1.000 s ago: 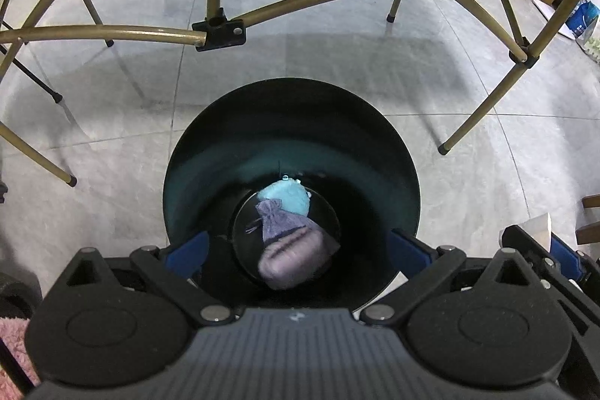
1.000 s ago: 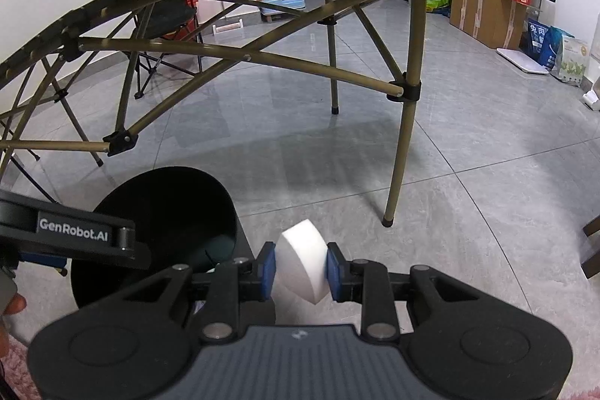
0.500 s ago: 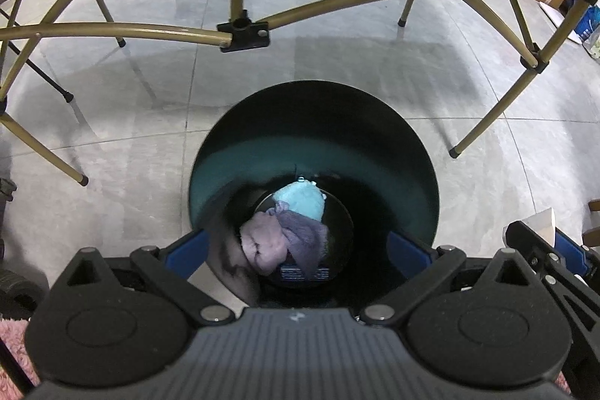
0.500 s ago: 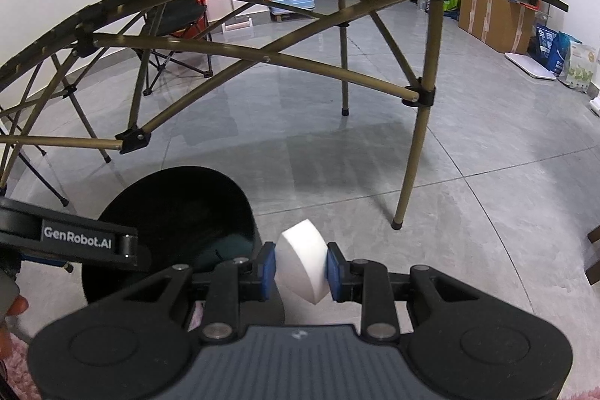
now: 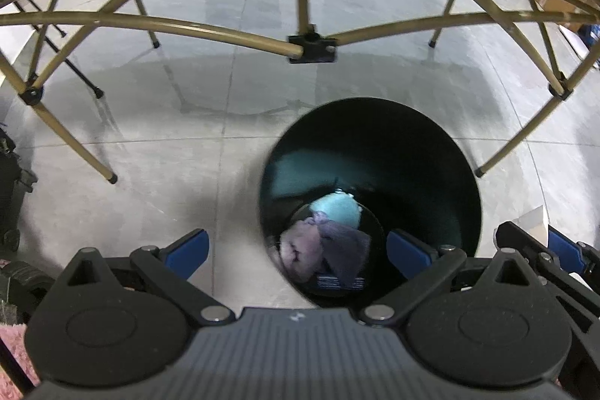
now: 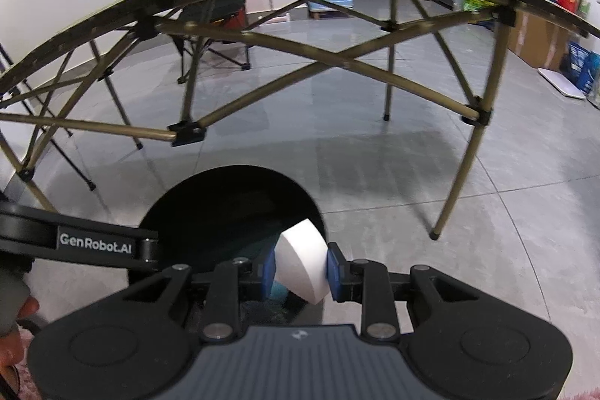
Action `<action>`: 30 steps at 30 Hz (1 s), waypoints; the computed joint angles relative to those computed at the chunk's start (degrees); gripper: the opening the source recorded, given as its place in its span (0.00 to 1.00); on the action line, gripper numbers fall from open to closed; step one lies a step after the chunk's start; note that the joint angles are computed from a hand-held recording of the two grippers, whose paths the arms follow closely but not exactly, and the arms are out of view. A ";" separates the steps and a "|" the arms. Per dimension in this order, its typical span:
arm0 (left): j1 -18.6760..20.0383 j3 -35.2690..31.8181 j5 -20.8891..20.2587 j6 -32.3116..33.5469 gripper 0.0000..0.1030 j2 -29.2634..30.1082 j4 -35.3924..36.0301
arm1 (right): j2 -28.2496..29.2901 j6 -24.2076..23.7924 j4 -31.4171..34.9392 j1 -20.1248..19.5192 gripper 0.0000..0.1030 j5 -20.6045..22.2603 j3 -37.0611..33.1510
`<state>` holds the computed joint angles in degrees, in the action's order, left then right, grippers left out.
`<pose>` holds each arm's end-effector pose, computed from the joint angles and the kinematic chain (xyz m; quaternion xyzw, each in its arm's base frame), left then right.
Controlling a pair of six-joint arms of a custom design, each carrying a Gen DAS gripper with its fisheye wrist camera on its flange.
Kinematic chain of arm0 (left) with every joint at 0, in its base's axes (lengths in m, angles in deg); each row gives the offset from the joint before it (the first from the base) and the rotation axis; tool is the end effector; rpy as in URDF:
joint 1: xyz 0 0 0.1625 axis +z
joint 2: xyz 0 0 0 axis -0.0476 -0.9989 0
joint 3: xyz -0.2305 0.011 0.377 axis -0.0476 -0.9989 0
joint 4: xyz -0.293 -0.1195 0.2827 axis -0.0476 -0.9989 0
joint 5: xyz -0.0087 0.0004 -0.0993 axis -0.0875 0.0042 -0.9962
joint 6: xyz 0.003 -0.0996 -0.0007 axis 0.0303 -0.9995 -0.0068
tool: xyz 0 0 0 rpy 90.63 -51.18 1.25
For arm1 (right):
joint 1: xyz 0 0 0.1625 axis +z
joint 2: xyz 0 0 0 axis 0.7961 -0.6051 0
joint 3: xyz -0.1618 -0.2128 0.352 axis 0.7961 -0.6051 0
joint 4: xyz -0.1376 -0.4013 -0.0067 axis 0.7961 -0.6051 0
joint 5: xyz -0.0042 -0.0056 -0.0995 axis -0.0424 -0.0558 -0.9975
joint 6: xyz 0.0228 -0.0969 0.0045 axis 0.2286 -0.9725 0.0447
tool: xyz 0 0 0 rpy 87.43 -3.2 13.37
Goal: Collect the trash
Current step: 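Move the right gripper over the bin and release the white wedge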
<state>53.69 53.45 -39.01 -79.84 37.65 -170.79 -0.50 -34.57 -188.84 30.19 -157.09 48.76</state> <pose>-0.3335 -0.7377 -0.0498 0.1409 0.9071 -0.1690 0.3589 0.0060 -0.6629 0.2419 0.0518 -0.8685 0.3604 0.3363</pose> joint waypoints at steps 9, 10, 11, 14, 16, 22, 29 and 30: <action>0.77 3.07 2.89 -0.37 1.00 -2.45 -2.05 | 2.68 1.64 4.45 1.80 0.27 -1.62 -3.32; 0.86 3.45 3.17 -0.32 1.00 -2.70 -2.37 | 3.08 1.85 4.89 1.96 0.27 -1.82 -3.77; 0.93 3.74 3.43 -0.32 1.00 -2.93 -2.58 | 3.44 2.04 5.50 2.11 0.27 -2.02 -4.25; 1.28 4.53 4.11 -0.69 1.00 -3.61 -2.84 | 4.67 2.21 6.39 2.59 0.27 -2.86 -5.51; 1.58 5.06 4.63 -1.18 1.00 -4.12 -2.77 | 5.38 2.37 6.82 2.90 0.27 -3.12 -6.23; 2.33 6.98 6.13 -2.51 1.00 -5.87 -2.99 | 7.46 2.73 7.66 3.70 0.27 -3.76 -8.59; 2.85 8.75 7.60 -3.48 1.00 -7.36 -3.24 | 9.80 4.04 10.04 4.20 0.27 -5.21 -11.31; 2.87 8.92 7.72 -3.57 1.00 -7.49 -3.29 | 10.00 4.40 10.41 4.20 0.27 -5.34 -11.55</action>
